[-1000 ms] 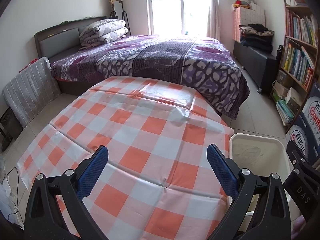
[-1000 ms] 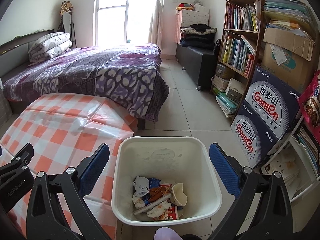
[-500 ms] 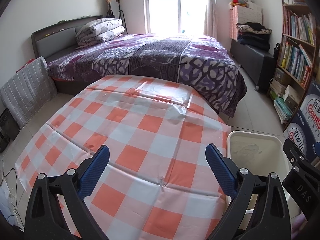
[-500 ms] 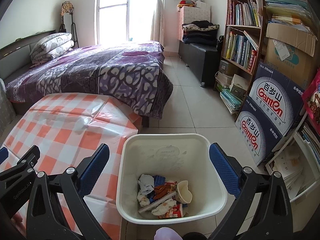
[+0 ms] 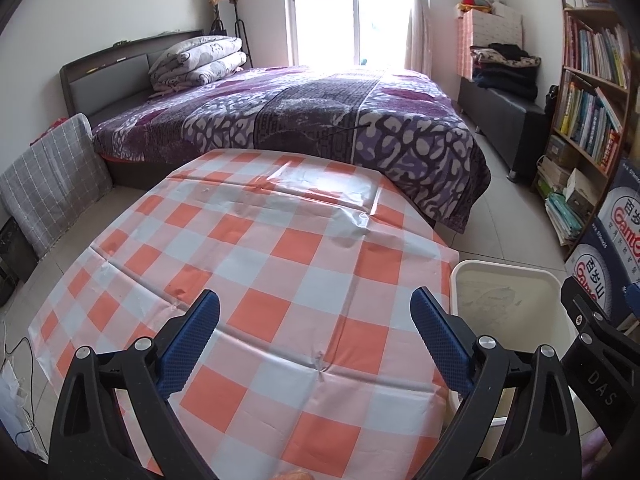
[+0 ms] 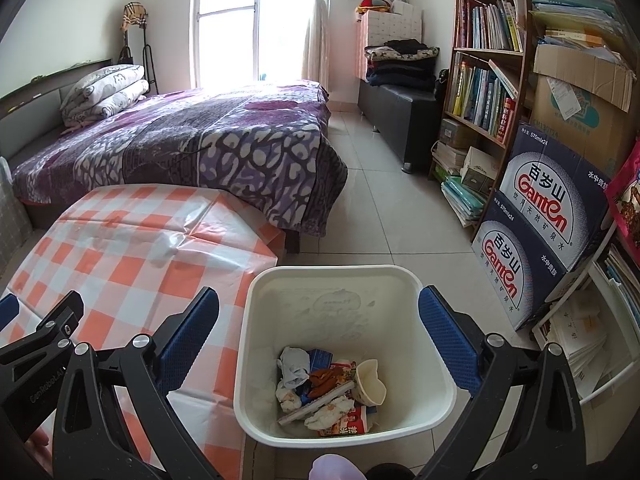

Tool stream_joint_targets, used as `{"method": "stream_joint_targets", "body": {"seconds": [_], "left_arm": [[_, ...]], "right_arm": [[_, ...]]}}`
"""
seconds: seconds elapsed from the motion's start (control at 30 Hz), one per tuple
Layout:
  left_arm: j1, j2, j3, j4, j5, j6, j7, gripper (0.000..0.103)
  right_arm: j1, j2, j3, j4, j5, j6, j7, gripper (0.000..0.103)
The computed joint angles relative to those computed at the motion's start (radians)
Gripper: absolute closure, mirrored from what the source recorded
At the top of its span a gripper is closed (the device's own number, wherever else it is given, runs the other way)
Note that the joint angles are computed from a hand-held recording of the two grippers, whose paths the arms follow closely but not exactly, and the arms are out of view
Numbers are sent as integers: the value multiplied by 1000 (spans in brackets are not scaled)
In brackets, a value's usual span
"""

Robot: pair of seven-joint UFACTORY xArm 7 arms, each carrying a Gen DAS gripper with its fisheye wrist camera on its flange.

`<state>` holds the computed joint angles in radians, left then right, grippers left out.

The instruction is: Collect trash

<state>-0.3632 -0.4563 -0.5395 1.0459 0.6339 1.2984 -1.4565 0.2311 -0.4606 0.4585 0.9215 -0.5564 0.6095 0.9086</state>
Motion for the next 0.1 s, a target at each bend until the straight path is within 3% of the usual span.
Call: {"method": "stream_joint_targets", "body": {"seconds": [0.1], "left_arm": [[-1, -2, 7, 0, -7, -4, 3, 10]], "right_arm": [[0, 0, 0, 1, 1, 2, 2, 7]]}}
